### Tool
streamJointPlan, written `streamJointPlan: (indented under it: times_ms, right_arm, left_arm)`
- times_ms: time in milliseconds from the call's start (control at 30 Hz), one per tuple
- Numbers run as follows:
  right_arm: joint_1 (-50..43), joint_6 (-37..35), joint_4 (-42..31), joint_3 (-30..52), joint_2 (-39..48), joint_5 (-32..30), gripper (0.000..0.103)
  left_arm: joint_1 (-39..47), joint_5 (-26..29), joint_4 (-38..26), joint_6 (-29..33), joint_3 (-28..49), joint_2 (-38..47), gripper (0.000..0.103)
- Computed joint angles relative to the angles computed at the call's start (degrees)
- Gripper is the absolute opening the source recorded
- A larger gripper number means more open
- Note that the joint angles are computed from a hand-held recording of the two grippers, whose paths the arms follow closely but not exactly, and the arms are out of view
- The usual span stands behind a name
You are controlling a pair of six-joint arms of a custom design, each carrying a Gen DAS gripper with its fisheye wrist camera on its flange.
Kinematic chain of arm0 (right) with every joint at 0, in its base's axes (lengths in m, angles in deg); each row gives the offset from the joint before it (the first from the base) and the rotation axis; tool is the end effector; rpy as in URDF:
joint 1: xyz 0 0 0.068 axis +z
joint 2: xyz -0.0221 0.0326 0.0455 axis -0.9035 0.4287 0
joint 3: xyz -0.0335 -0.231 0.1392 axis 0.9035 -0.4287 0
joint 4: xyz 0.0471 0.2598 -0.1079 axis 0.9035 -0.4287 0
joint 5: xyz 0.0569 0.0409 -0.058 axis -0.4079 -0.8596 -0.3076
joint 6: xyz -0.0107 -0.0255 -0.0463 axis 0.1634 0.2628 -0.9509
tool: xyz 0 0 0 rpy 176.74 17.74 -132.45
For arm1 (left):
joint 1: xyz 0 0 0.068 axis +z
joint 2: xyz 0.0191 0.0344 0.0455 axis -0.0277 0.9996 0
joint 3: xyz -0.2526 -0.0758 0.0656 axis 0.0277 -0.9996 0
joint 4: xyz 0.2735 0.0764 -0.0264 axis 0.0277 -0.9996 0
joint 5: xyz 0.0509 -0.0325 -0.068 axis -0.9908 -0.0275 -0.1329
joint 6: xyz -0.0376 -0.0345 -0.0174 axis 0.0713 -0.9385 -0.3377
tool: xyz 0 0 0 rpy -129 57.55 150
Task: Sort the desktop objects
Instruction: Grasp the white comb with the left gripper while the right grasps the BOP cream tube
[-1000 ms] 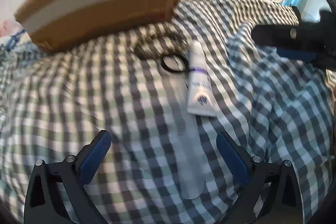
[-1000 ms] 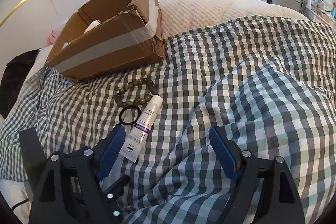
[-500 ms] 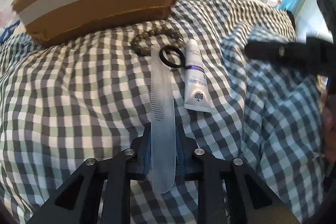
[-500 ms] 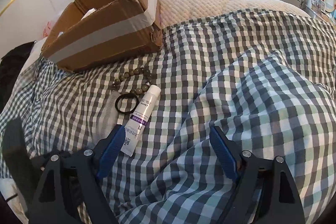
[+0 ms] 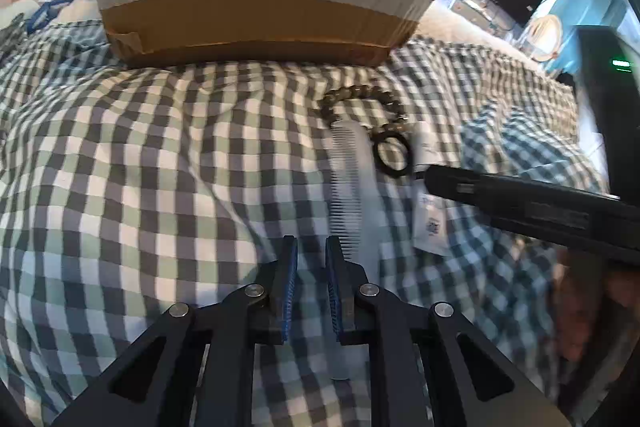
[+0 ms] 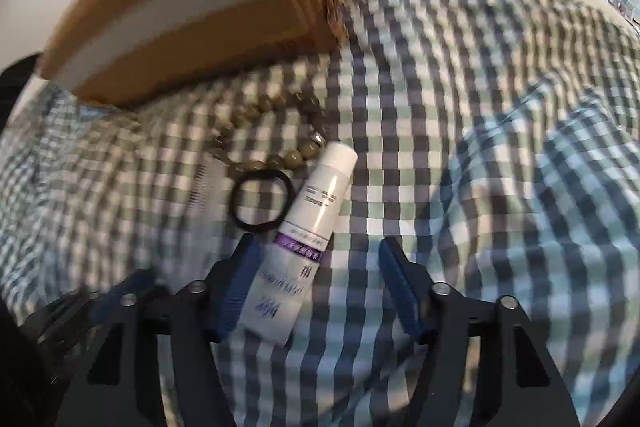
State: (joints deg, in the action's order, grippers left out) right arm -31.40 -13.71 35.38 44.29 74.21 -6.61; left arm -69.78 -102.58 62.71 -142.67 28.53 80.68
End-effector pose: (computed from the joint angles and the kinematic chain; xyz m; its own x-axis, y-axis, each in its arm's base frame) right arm 0.2525 0.1689 0.0448 -0.7925 -0.4663 -0.3932 -0.5382 0.8379 0.0912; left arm 0.1010 -0.2011 0.0428 -0.7377 -0.4236 -0.5257 -0.3158 0.9047 -0.2859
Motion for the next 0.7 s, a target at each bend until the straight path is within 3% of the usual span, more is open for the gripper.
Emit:
streamJointPlan:
  times_ms: [67,100,233,367,500,533,567,700]
  right_arm:
    - [0.65,-0.41,0.33,1.4,2.4,0.79,0.06]
    - [0.99,-0.71,0.37,1.69,2.91,1.36,0.059]
    - [0.58,-1.45,0.6,0.73,2.24,1.07,0.031]
    - [-2.69,-2.16,-0.7,-1.83,-1.03,-3.55,0.025]
    - [-5.08,-3.11,-1.59,-3.75,-3.5,-6.54,0.025]
    - [-5.4,-3.35,-1.66,-3.92,-3.68,-6.89,0.025]
    - [-5.57,-3.44,-1.58,-3.99,-3.68,-7.08,0.025]
    - [-6.11,-3.93,-1.51,-4.3,-4.18,-7.69,0.025]
  left_arm:
    - [-0.61,-0.17,-1.59,-0.15,0.49,-0.5,0.04]
    - [-1.12,-0.44,-2.02,-0.44,0.52,-0.78,0.044]
    - [-1.36,-0.53,-1.22,0.37,0.69,-1.33,0.059]
    - [-0.19,0.36,0.98,3.56,1.96,0.4,0.069]
    - [2.97,2.96,6.9,9.61,2.48,4.44,0.066]
    - [3.2,2.69,6.91,10.01,2.86,5.29,0.042]
    - [3.48,2.75,6.98,10.87,3.07,5.99,0.026]
    - [2.63,3.1,9.22,9.93,0.53,4.41,0.026]
